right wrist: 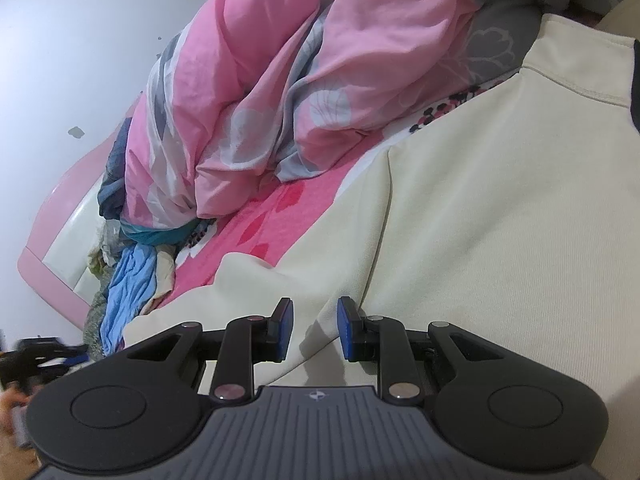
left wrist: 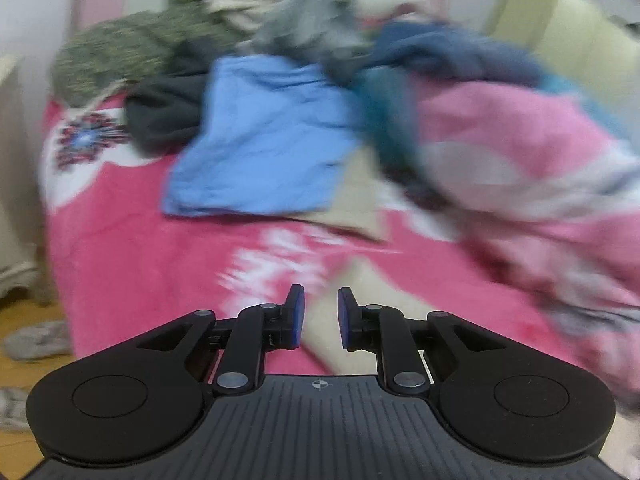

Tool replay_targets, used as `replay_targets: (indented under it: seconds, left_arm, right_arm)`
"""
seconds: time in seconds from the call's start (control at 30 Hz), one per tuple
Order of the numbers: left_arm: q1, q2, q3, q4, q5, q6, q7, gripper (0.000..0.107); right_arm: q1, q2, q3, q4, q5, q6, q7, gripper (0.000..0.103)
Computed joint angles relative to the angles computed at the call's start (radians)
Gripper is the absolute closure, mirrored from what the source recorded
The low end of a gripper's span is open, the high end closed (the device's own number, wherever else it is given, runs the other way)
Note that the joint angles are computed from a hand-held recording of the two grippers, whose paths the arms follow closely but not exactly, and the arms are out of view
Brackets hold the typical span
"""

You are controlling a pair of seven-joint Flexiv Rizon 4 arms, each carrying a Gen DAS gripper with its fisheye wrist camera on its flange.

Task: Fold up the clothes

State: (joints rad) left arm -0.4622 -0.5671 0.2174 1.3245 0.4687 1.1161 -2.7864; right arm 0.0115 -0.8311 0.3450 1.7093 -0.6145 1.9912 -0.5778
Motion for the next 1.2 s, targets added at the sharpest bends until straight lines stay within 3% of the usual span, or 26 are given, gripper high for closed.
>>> replay_targets:
  seconds: [0.1,0.2,0.3,0.43,0.47,0.57,0.7,0.77,0.87,0.97,1.1,1.17,1.2]
  left_arm:
    - [0.008,0.01,-0.087,0.05,-0.037,0.197,0.06,0.089]
    - [0.0,-0.062,-0.155,0.015,-0.093,0.312,0.138,0.088]
    - [-0.046,-0.173,-0.152,-0.093,-0.139,0.313,0.164,0.088]
    - [-0.044,-0.299,-0.196,-0.243,-0.226,0.231,0.277,0.088]
    - [-0.046,-0.322,-0.198,-0.27,-0.241,0.214,0.305,0.088]
    - [-0.068,-0.353,-0.164,-0.293,-0.265,0.228,0.33,0.088]
    - [-0.096,-0.359,-0.115,-0.267,-0.273,0.324,0.36,0.088]
    - [-0.097,-0.371,-0.118,-0.274,-0.285,0.341,0.407,0.088]
    - [-0.079,-0.386,-0.16,-0.275,-0.329,0.332,0.478,0.088]
    - [-0.065,-0.384,-0.185,-0.245,-0.387,0.347,0.5,0.088]
    - [-0.092,-0.383,-0.136,-0.23,-0.44,0.335,0.505,0.088]
    - [-0.096,-0.382,-0.132,-0.219,-0.468,0.338,0.52,0.088]
    - [-0.099,-0.382,-0.127,-0.216,-0.48,0.341,0.525,0.088]
  right_arm:
    - [0.017,0.019,-0.018,0.01,0.022,-0.015,0.004,0.079]
    - [0.081,0.082,-0.081,0.026,0.074,-0.098,-0.007,0.077]
    - [0.233,0.171,-0.242,0.037,0.137,-0.202,-0.068,0.075]
    - [0.347,0.201,-0.368,-0.034,0.003,-0.378,-0.216,0.071]
    - [0.355,0.186,-0.364,-0.073,-0.001,-0.437,-0.309,0.065]
    - [0.312,0.111,-0.266,-0.23,-0.047,-0.636,-0.581,0.062]
    - [0.251,-0.017,-0.099,-0.483,0.045,-0.895,-0.956,0.06]
    - [0.236,-0.072,-0.03,-0.6,0.101,-1.004,-1.114,0.045]
    - [0.237,-0.149,0.037,-0.77,0.169,-1.154,-1.308,0.038]
    - [0.268,-0.224,0.048,-0.958,0.229,-1.336,-1.371,0.036]
    - [0.305,-0.264,0.005,-1.087,0.29,-1.472,-1.325,0.038]
    - [0.315,-0.243,-0.021,-1.066,0.316,-1.479,-1.31,0.063]
    - [0.322,-0.219,-0.042,-1.021,0.32,-1.451,-1.311,0.069]
